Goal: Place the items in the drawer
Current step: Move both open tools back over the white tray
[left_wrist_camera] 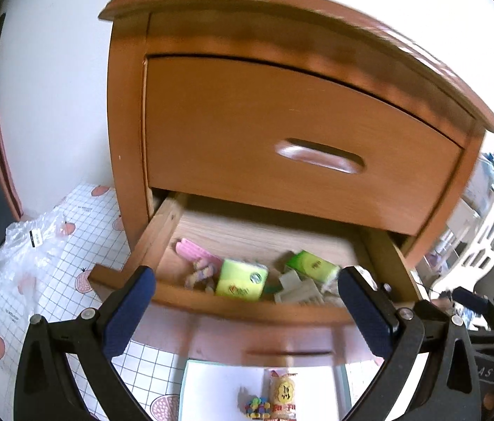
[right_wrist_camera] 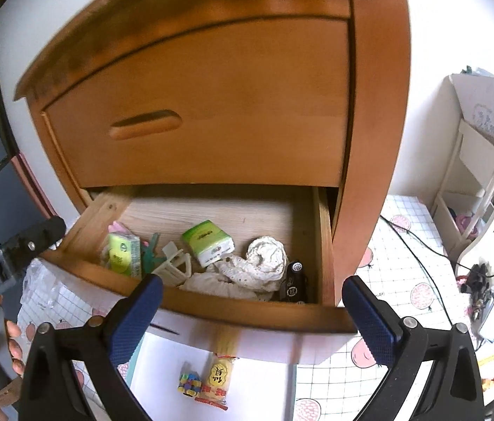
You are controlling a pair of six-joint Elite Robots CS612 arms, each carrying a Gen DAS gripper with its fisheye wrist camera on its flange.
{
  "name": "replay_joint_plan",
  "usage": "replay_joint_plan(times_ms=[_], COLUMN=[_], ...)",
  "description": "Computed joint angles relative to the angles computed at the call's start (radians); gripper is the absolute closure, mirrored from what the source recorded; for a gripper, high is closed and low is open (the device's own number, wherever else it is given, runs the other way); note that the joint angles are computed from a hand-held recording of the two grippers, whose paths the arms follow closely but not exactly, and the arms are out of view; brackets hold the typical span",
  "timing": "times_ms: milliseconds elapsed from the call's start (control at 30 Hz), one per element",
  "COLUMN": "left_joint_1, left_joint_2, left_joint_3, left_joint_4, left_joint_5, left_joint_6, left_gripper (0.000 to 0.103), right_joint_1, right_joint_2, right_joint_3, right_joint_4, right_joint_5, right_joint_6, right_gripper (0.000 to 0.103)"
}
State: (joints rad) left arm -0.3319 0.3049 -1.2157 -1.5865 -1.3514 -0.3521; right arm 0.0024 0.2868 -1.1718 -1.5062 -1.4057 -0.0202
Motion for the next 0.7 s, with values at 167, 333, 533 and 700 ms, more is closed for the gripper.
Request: replay_joint_plan(times_ms=[167, 333, 533, 700], left_joint_1=[-0.016, -0.028, -0.036, -0.038], left_joint_2=[0.057, 0.113, 0.18, 0.214], left_joint_3=[-0.104, -0.193, -0.274, -0.298], left_joint_4=[0.021, 0.071, 0.151, 0.245], left_joint_5=[-0.009, -0.024, -0.039, -0.05], left_joint_6=[0.019, -0.007, -0.03, -0.069], left_gripper=[0.0, 0.0, 0.0, 0.0], right_joint_1=[-0.003, -0.008, -0.014, -0.016], right_joint_2=[0.055, 0.114, 0.191, 0.24], right_joint_3=[-0.106, -0.203, -0.294, -0.333], right_joint_4=[0.003, 0.028, 0.112, 0.207], right_joint_5=[0.025, 0.038, 0.033, 0.011], right_joint_6=[-0.02, 0.007, 0.03, 0.058], right_gripper=[0.0, 0.0, 0.0, 0.0])
